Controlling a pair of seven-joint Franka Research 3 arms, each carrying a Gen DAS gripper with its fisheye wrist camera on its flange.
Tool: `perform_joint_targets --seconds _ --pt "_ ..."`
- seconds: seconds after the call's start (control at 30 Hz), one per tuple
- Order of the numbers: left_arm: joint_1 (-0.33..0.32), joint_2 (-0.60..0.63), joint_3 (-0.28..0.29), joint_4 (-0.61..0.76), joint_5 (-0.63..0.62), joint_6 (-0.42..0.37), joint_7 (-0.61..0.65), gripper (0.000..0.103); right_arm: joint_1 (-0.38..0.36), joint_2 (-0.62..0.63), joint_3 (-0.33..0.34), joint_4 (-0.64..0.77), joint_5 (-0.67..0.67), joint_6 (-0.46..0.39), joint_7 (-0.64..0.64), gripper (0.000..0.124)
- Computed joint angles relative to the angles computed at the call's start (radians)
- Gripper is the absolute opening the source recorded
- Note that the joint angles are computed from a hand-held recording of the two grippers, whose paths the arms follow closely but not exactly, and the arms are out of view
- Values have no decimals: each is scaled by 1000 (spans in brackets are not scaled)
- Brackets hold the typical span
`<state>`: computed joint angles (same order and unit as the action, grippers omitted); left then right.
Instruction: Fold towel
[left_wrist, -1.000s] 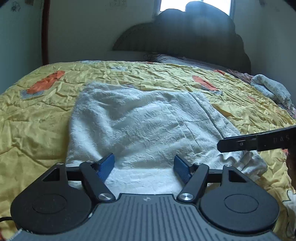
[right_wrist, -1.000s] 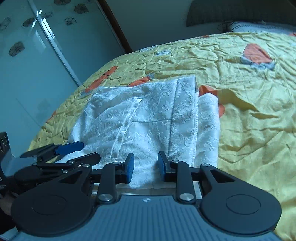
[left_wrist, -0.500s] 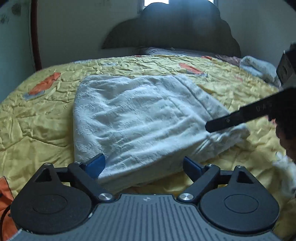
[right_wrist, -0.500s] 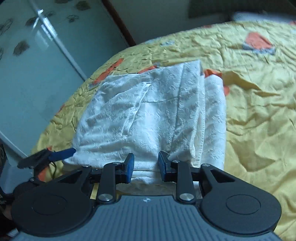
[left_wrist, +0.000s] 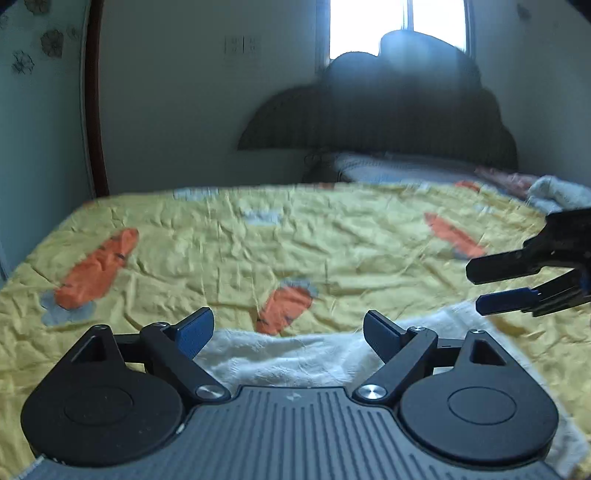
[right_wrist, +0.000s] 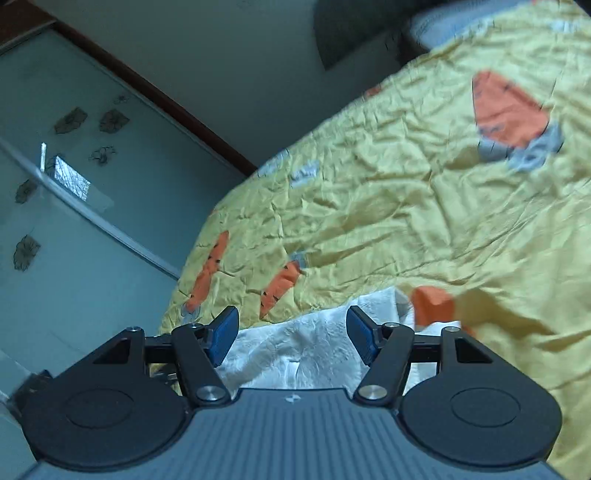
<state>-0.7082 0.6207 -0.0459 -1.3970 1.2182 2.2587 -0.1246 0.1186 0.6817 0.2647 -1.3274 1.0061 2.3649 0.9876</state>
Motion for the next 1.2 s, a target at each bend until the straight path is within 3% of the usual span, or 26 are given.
perform_joint_targets --seconds 0.07,0.13,0.23,0.33,0.4,0.47,0.57,0.63,0.7,0.73,0.77,0.83,0.93,1.03,1.13,1.2 --pt "39 63 -24 57 -112 -6 37 87 45 46 -49 38 -99 2 126 62" --pt "46 50 0 7 -109 68 -34 90 -9 52 1 3 -23 10 69 56" --pt "54 43 14 -20 -99 119 -54 91 -21 37 12 -28 -4 19 8 54" --pt "52 73 9 32 -138 82 20 92 -3 33 -5 -18 -30 20 42 54" --pt "34 54 20 18 -138 64 -2 88 7 -30 -11 -92 -30 80 35 55" --pt "-3 -1 26 -34 -109 29 -83 87 -26 -131 17 -216 23 90 -77 58" --pt "-42 -82 -6 -120 -42 -1 -173 89 -89 -267 37 -389 146 -15 -270 59" --pt "-48 -93 -47 -138 -41 -18 -169 94 -62 -317 -1 -466 104 -14 -275 59" --pt "-13 -70 -98 -139 -122 31 -107 94 -80 -336 -5 -537 231 -11 -409 58" --pt "-26 -54 -92 -142 -116 29 -128 99 -91 -328 -13 -543 284 -44 -431 58" --pt "-67 -43 -66 -145 -44 -6 -168 100 -91 -319 -27 -533 298 -72 -403 58" --pt "-62 -50 -73 -143 -69 -13 -176 96 -57 -325 -64 -509 242 -79 -320 57" --pt "-38 -142 -70 -256 -32 90 -348 97 -49 -347 -103 -503 251 -107 -308 59" --pt "-7 -214 -90 -359 -2 136 -482 97 -45 -343 -137 -496 258 -86 -265 61" --pt "21 -247 -111 -412 46 173 -589 97 -67 -283 -148 -436 195 -211 -158 61" --pt "27 -246 -130 -406 44 151 -590 97 -70 -269 -147 -430 160 -253 -126 59"
